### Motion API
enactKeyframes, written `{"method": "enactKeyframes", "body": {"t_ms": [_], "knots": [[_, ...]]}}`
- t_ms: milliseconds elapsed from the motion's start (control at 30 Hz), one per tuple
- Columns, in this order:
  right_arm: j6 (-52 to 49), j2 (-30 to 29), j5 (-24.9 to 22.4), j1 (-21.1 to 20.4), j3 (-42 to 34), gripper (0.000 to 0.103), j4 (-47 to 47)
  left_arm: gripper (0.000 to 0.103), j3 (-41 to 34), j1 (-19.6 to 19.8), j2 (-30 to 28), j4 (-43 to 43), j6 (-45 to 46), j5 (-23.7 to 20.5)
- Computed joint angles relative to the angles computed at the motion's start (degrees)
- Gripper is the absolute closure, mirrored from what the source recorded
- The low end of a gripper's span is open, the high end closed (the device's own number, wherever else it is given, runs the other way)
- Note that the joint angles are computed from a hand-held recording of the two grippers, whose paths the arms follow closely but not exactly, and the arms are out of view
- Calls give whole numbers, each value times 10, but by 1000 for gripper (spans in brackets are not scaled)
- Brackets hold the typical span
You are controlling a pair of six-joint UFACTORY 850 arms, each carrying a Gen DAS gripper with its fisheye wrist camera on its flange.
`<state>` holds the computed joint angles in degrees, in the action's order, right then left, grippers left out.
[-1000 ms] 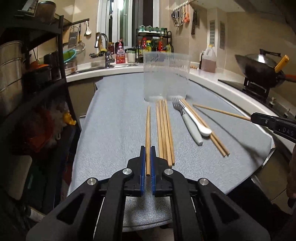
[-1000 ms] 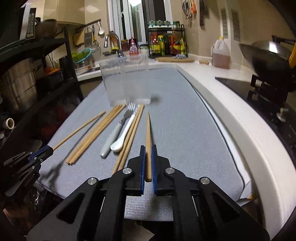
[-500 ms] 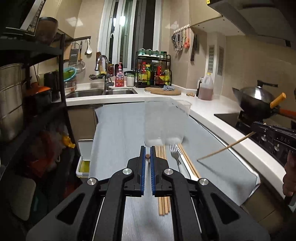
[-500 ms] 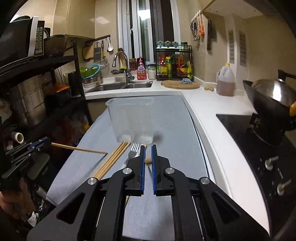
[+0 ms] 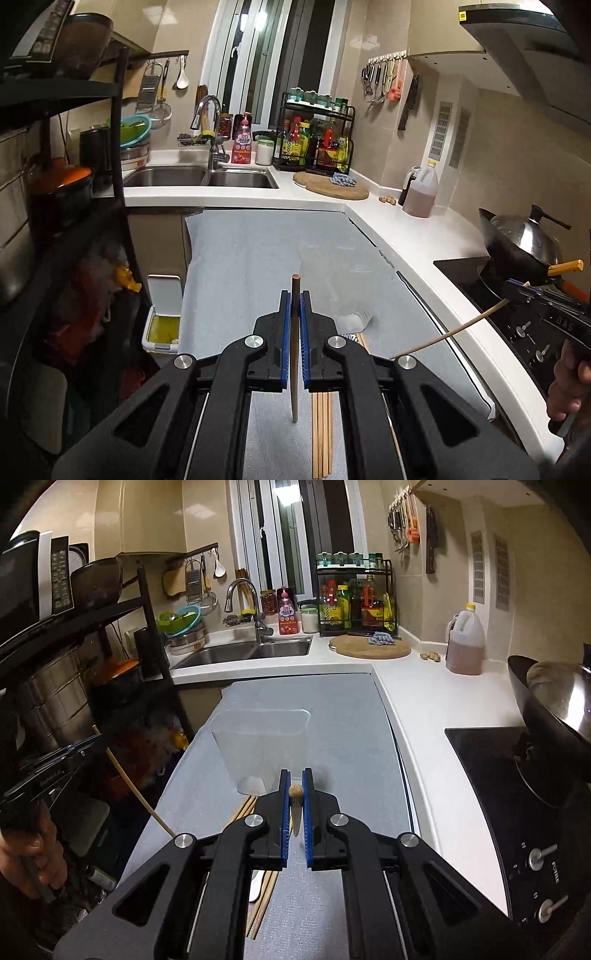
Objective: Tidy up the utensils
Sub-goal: 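Lift the left gripper's chopstick over the clear container while the right gripper carries its chopstick there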
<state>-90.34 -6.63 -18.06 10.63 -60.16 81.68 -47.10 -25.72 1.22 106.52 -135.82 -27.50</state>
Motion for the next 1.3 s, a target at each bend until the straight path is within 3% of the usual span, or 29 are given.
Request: {"method": "enactKeyframes", "body": {"t_ms": [367, 800, 1100, 1300], "knots": [[171, -31, -53, -7, -94, 97, -175, 98, -84, 21, -20, -129, 162, 28], [273, -109, -154, -14, -279, 97, -246, 98, -249, 46, -76, -247, 346, 47], [359, -190, -169, 5, -370, 97, -324, 98, -345, 57, -160, -327, 455, 50], [415, -241, -170, 21, -403, 97, -389, 98, -354, 80, -205, -403, 510, 88]]}}
